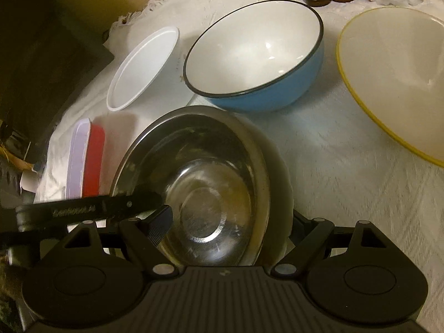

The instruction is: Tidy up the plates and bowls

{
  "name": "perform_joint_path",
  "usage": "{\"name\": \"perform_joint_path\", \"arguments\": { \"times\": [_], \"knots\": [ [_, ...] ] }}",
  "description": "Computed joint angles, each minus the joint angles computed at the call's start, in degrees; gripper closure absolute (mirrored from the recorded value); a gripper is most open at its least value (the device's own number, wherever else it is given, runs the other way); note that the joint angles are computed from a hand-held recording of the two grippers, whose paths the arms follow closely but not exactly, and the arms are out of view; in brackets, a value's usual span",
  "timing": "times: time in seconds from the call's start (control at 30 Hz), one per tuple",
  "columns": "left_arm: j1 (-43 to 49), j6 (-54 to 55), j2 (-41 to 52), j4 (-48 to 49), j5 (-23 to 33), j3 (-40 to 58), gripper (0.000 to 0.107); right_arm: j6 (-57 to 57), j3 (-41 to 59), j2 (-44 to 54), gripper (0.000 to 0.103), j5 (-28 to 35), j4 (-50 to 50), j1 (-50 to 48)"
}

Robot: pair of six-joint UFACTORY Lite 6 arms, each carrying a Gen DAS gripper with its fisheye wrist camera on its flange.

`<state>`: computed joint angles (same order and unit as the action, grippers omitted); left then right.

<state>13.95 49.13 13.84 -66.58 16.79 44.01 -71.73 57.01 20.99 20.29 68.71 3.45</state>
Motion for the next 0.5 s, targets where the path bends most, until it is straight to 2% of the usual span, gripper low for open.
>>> {"name": "perform_joint_path", "arguments": {
  "times": [0.13,0.2,0.33,0.4,0.5],
  "knots": [
    [3.8,9.4,-1.9,-8.5,2.7,-3.1,0.072,-2.5,-0.1,0.4,0.017,-2.7,2.1,2.1],
    [4.6,14.7,-5.0,-12.9,2.3,-5.4,0.073,-4.7,-1.1,-0.7,0.017,-3.9,3.4,2.7],
    [1.7,14.8,-12.9,-14.9,-3.9,-7.7,0.073,-17.8,-5.9,-7.7,0.018,-8.8,12.0,4.6],
    [-0.5,12.7,-16.1,-14.8,-5.9,-6.9,0.073,-17.6,-7.3,-11.6,0.018,-8.9,8.4,4.0],
    [-4.1,18.0,-18.4,-21.8,-4.1,-5.0,0.073,-12.1,-6.6,-16.1,0.018,-6.8,-1.4,1.5]
  ]
}}
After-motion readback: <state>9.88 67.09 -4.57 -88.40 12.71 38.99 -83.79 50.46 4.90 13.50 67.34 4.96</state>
